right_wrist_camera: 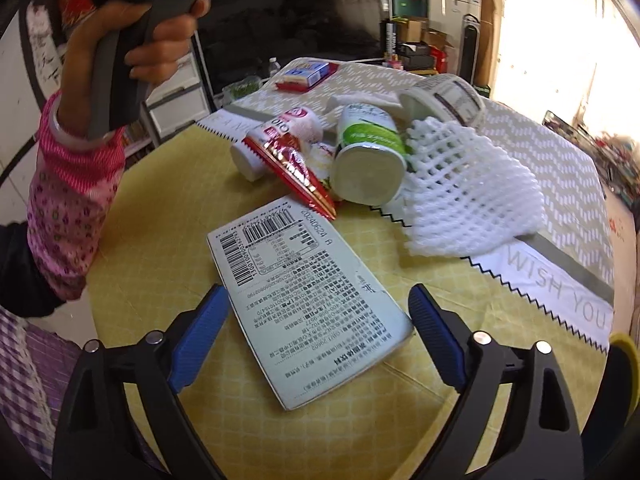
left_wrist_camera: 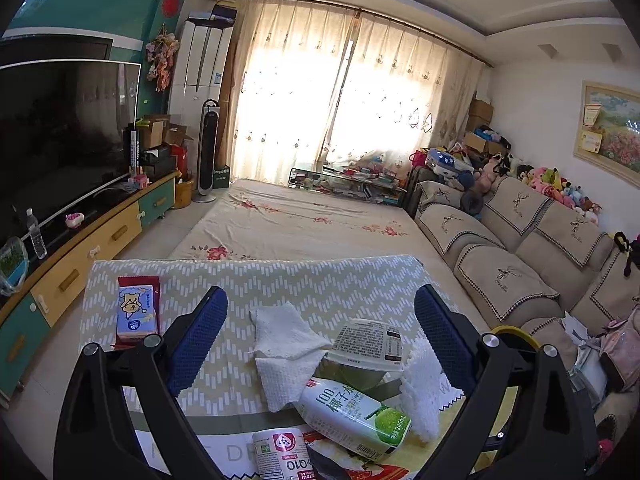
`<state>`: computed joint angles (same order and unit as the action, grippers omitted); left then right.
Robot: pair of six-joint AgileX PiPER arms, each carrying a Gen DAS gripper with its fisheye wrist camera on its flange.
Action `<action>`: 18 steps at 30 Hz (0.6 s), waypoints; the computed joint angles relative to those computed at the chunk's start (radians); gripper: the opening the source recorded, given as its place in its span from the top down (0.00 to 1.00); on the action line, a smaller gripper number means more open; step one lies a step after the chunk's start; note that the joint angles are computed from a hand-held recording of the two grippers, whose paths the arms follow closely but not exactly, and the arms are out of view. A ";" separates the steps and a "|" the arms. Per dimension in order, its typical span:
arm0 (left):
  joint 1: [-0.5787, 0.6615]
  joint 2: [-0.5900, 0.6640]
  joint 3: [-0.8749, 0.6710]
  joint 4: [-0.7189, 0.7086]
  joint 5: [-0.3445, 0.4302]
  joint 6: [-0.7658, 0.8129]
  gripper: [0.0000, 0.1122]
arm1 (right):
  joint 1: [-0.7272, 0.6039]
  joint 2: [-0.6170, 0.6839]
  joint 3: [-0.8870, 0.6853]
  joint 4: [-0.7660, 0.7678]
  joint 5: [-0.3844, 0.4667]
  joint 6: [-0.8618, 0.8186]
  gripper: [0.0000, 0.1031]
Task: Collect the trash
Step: 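Grasp the white printed receipt card with the right gripper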
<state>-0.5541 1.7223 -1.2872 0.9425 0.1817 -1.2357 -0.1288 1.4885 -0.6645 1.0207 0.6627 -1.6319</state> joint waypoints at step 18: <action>0.058 0.036 0.013 -0.170 -0.100 0.151 0.17 | -0.003 0.085 -0.024 -0.011 -0.107 0.019 0.33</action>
<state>-0.4957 1.7585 -1.2738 0.7729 0.0816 -1.0843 -0.1323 1.5736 -0.6881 1.0099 0.5555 -1.6126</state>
